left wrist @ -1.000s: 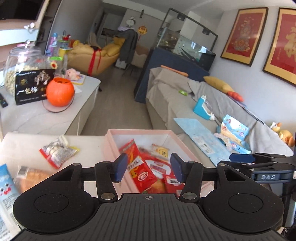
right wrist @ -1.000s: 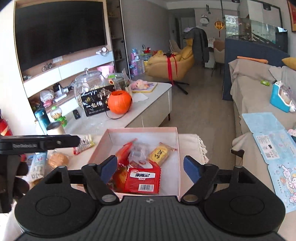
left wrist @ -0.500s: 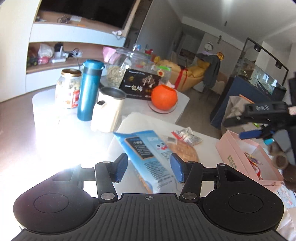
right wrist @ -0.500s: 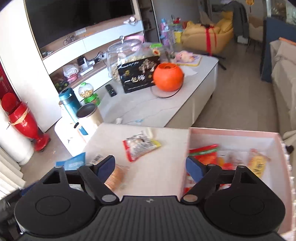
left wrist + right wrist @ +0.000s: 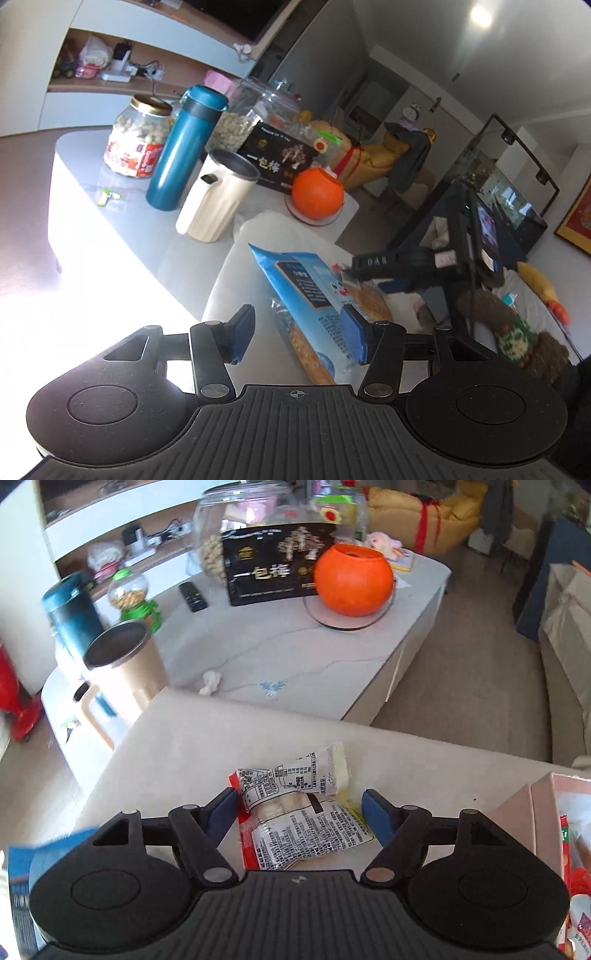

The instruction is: Organize snacks

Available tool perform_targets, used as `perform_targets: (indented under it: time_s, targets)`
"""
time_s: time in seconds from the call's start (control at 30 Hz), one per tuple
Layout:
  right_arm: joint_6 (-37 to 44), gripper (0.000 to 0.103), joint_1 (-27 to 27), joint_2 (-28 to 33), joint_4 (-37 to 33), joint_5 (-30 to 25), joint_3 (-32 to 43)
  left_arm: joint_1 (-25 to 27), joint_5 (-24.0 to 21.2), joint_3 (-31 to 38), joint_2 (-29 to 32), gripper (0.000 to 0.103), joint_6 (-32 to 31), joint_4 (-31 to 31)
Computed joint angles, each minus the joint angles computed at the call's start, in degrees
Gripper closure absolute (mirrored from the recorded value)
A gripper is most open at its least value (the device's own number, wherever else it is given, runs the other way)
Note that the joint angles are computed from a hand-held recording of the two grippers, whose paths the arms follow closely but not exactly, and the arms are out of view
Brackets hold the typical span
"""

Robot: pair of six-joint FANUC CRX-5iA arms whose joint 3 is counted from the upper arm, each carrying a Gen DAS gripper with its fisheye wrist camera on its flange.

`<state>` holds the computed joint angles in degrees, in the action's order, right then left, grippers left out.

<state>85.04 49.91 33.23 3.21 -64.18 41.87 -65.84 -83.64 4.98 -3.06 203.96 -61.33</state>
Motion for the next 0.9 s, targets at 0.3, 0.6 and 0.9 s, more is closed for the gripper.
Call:
perform_targets:
  time_s: [0.3,0.6,0.9]
  targets:
    - [13.4,0.043,-1.3,-15.9,-7.8,-3.9,-16.5,4.0,6.2,2.4,2.3,0.056,-9.1,3.3]
    - [21.3,0.035,-8.6,-28.3,-17.7,-5.4,-27.7,7.7,17.2,8.4,7.5,0.060,-26.2,12.3]
    - [21.2,0.025,-17.3,-30.6,-23.6,0.0,-28.6,2.1,8.3,13.2,9.8,0.058,-19.2,7.7]
